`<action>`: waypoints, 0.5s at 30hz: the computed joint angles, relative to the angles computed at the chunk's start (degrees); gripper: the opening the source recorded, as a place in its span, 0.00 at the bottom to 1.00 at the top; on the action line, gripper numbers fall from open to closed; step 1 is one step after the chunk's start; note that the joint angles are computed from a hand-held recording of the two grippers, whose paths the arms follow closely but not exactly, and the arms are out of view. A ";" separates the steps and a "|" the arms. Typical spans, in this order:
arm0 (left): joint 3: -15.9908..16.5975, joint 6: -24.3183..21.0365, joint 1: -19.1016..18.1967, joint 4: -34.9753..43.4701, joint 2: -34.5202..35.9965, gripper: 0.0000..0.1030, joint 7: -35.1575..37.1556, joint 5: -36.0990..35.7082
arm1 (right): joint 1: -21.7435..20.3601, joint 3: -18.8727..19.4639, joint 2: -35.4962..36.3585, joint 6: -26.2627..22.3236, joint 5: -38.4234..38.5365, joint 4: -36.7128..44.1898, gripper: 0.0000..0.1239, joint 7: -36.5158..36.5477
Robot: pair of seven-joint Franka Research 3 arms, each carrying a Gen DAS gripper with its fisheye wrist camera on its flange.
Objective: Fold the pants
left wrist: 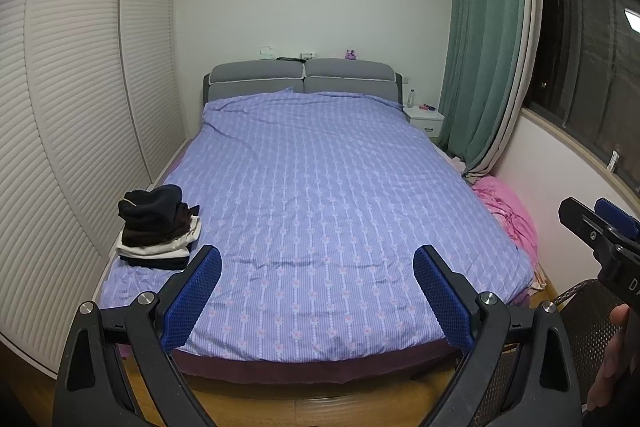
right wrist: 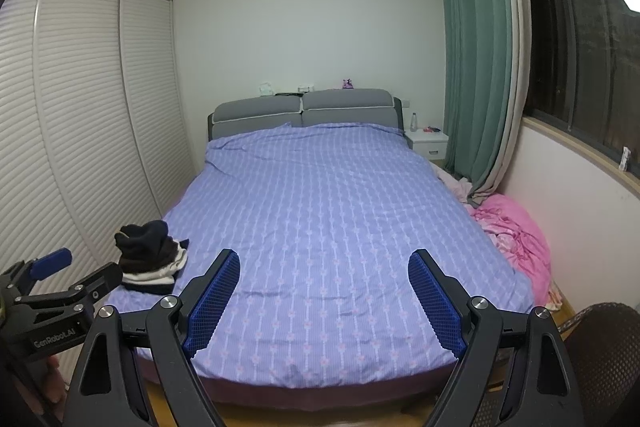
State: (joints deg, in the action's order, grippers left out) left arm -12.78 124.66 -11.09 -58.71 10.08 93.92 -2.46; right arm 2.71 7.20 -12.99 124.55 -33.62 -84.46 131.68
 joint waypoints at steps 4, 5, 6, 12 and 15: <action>-0.08 0.38 0.10 -0.74 -0.35 0.95 0.48 -0.32 | -0.03 -0.01 -0.08 0.03 0.02 -0.07 0.70 -0.01; -0.09 0.49 0.07 -0.96 -0.48 0.95 0.48 -0.31 | -0.03 -0.01 -0.08 0.03 0.01 -0.05 0.70 -0.05; -0.08 0.51 0.05 -1.00 -0.52 0.95 0.43 -0.29 | -0.05 0.00 -0.13 0.06 -0.05 -0.11 0.70 -0.02; -0.04 0.27 -0.11 -0.11 -0.04 0.95 0.38 0.23 | -0.07 0.04 -0.07 0.22 -0.25 0.10 0.70 -0.15; -0.13 0.53 -0.16 -0.11 -0.07 0.95 0.75 0.24 | -0.01 -0.03 0.11 0.44 -0.09 0.21 0.70 -0.39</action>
State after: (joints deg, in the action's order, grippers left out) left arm -12.91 125.19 -11.26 -58.82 10.01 94.67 -2.22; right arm 2.70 7.17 -12.88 124.99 -33.72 -84.25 131.29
